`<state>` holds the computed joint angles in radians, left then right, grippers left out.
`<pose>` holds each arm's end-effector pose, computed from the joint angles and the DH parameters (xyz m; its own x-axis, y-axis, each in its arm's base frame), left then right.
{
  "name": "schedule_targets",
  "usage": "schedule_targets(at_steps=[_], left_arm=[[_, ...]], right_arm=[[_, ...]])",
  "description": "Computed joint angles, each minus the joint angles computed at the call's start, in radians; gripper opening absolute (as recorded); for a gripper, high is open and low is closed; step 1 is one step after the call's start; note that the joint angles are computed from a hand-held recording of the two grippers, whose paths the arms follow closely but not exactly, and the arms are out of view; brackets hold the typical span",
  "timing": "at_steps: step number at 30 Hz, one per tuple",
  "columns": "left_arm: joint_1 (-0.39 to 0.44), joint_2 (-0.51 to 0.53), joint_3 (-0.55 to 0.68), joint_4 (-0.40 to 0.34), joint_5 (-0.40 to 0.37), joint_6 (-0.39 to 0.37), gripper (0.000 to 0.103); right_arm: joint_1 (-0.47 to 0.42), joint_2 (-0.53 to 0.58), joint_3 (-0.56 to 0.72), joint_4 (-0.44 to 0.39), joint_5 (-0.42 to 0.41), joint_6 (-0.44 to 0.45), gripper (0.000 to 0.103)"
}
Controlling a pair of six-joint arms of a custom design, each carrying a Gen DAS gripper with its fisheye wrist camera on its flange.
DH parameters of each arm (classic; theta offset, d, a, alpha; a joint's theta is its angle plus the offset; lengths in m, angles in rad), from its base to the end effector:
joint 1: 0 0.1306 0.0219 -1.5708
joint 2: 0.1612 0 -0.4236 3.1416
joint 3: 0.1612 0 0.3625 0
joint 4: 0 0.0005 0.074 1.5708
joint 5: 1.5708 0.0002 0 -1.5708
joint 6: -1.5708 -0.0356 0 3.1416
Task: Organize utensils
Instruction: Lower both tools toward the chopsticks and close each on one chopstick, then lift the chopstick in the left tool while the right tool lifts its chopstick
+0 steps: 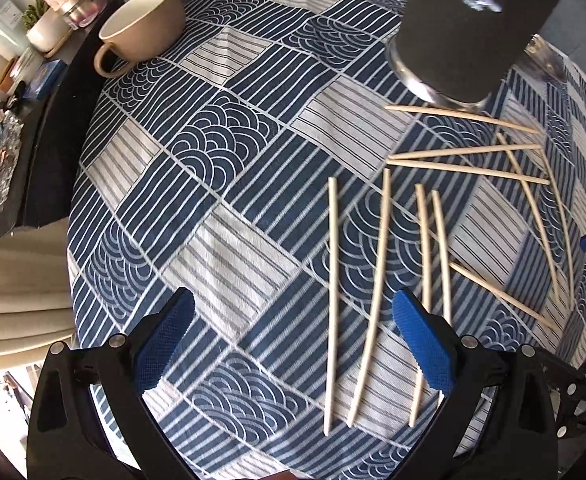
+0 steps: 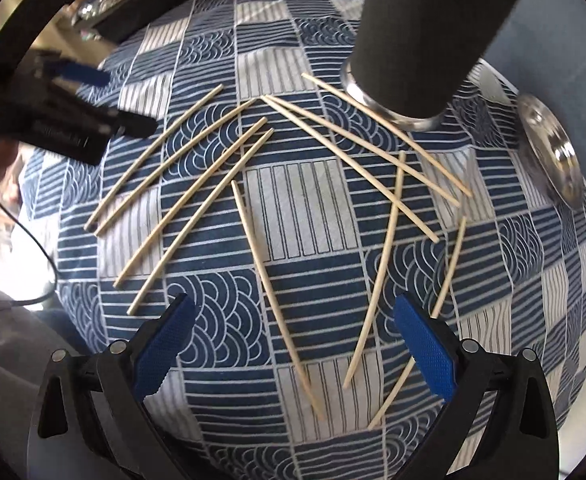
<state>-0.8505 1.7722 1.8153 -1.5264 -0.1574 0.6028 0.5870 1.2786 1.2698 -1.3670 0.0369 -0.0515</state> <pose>0.3624 -0.4053 0.4335 -0.9570 0.2416 -0.1605 0.2315 0.9696 0.0791 0.2925 0.1924 0.4398 -0.8439 -0.4996 -0.1954 -0.5047 0.8629 -0.0262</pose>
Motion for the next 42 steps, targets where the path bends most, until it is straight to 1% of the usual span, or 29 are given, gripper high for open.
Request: schedule_targets(at_steps=[1, 2, 3, 5, 8, 10, 12, 13, 17, 18, 19, 21, 24, 27, 29, 31, 32, 33, 34, 36, 37, 38, 40, 41, 42], left_arm=[[0.006, 0.007, 0.002, -0.004, 0.002, -0.006, 0.097], [0.013, 0.015, 0.001, -0.002, 0.007, -0.013, 0.097], [0.016, 0.017, -0.004, 0.004, 0.01, -0.018, 0.097], [0.023, 0.027, -0.005, 0.008, 0.014, -0.032, 0.096], [0.031, 0.047, 0.002, 0.005, 0.014, -0.052, 0.095], [0.034, 0.055, 0.001, 0.006, 0.016, -0.064, 0.094], [0.031, 0.055, -0.011, 0.01, 0.009, -0.08, 0.092], [0.031, 0.058, -0.013, 0.011, 0.003, -0.086, 0.094], [0.026, 0.058, -0.021, 0.041, -0.021, -0.131, 0.093], [0.027, 0.073, 0.002, 0.032, -0.022, -0.134, 0.093], [0.029, 0.069, -0.002, 0.037, -0.016, -0.13, 0.094], [0.042, 0.058, -0.026, 0.072, 0.02, -0.114, 0.093], [0.059, 0.031, -0.071, 0.119, 0.075, -0.092, 0.094], [0.056, 0.026, -0.091, 0.153, 0.068, -0.111, 0.094], [0.056, 0.03, -0.088, 0.162, 0.068, -0.127, 0.091], [0.045, -0.001, -0.117, 0.169, 0.072, -0.141, 0.085], [0.038, -0.003, -0.115, 0.17, 0.073, -0.155, 0.079], [0.034, -0.002, -0.108, 0.167, 0.075, -0.17, 0.072], [0.029, -0.001, -0.095, 0.156, 0.078, -0.179, 0.068], [0.025, -0.016, -0.089, 0.131, 0.088, -0.206, 0.051], [0.022, -0.014, -0.082, 0.125, 0.089, -0.209, 0.048], [0.021, -0.014, -0.08, 0.121, 0.092, -0.213, 0.043], [0.017, -0.022, -0.092, 0.125, 0.097, -0.214, 0.03], [0.017, -0.023, -0.091, 0.121, 0.109, -0.212, 0.016], [0.014, -0.027, -0.092, 0.115, 0.125, -0.201, 0.008]], right_arm=[[0.0, 0.007, -0.002, 0.002, -0.008, 0.014, 0.085], [0.001, 0.013, -0.006, 0.006, -0.011, 0.024, 0.076], [0.002, 0.015, -0.01, 0.006, -0.012, 0.029, 0.074], [0.003, 0.028, -0.017, 0.007, -0.019, 0.048, 0.074], [0.005, 0.037, -0.021, 0.018, -0.025, 0.084, 0.069], [0.008, 0.045, -0.018, 0.021, -0.022, 0.112, 0.068], [0.01, 0.056, -0.014, 0.019, -0.018, 0.133, 0.064], [0.011, 0.064, -0.01, 0.014, -0.015, 0.146, 0.063], [0.007, 0.1, 0.013, 0.007, -0.026, 0.166, 0.056], [0.009, 0.107, 0.015, 0.006, -0.028, 0.167, 0.053], [0.01, 0.115, 0.018, 0.002, -0.027, 0.171, 0.053], [0.012, 0.128, 0.022, -0.004, -0.025, 0.18, 0.049], [0.024, 0.138, 0.016, 0.02, -0.034, 0.183, 0.051], [0.026, 0.156, 0.02, 0.022, -0.038, 0.191, 0.051], [0.017, 0.154, 0.022, 0.012, -0.04, 0.216, 0.05], [0.011, 0.158, 0.026, 0.012, -0.042, 0.234, 0.045], [0.007, 0.147, 0.027, -0.001, -0.042, 0.236, 0.04], [-0.001, 0.149, 0.03, -0.001, -0.044, 0.236, 0.032], [-0.006, 0.143, 0.04, -0.019, -0.044, 0.235, 0.027], [-0.024, 0.149, 0.046, -0.022, -0.038, 0.251, 0.012], [-0.032, 0.15, 0.044, -0.021, -0.037, 0.262, 0.01], [-0.033, 0.152, 0.043, -0.018, -0.028, 0.271, 0.006], [-0.02, 0.15, 0.043, -0.018, -0.002, 0.29, 0.005], [-0.016, 0.151, 0.044, -0.018, 0.004, 0.287, 0.005], [-0.016, 0.156, 0.049, -0.026, 0.0, 0.271, 0.005]])
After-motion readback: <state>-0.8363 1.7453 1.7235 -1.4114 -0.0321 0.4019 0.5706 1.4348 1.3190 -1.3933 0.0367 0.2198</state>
